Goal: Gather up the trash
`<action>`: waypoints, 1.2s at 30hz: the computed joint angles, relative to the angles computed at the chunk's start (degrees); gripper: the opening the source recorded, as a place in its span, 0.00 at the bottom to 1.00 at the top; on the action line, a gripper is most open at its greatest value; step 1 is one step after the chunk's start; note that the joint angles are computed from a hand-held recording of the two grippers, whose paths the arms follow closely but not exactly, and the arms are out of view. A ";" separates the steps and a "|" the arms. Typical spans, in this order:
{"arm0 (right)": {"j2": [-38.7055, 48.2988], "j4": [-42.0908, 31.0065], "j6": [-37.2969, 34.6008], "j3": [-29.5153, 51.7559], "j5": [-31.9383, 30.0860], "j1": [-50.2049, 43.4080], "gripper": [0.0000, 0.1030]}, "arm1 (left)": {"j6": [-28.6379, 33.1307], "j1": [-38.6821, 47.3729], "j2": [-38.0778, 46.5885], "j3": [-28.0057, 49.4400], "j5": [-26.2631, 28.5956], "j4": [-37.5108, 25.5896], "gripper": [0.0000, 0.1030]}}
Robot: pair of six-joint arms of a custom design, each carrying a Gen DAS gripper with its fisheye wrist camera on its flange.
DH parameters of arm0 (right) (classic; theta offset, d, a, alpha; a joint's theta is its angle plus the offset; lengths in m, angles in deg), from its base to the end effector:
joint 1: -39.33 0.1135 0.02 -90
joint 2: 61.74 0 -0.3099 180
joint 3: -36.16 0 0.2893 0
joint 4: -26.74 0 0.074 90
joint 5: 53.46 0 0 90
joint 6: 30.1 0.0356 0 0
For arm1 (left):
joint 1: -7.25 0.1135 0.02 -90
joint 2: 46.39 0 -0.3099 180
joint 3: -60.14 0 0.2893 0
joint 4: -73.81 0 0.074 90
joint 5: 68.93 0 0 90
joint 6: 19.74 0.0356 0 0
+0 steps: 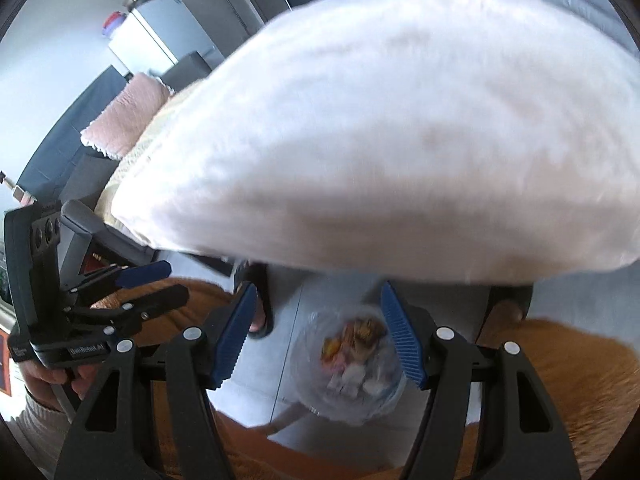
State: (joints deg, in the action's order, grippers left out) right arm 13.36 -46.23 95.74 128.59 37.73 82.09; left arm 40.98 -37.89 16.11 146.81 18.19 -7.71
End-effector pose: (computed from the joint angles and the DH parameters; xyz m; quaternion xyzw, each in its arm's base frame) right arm 0.2049 0.1884 0.4087 -0.0546 0.9538 0.1794 0.2348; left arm 0.1423 -0.1405 0.4146 0.1254 0.9512 -0.1507 0.2384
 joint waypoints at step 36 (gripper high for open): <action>4.40 -4.47 -12.07 25.18 20.37 6.04 0.96 | 4.25 -2.60 4.99 27.54 -14.13 -6.22 0.94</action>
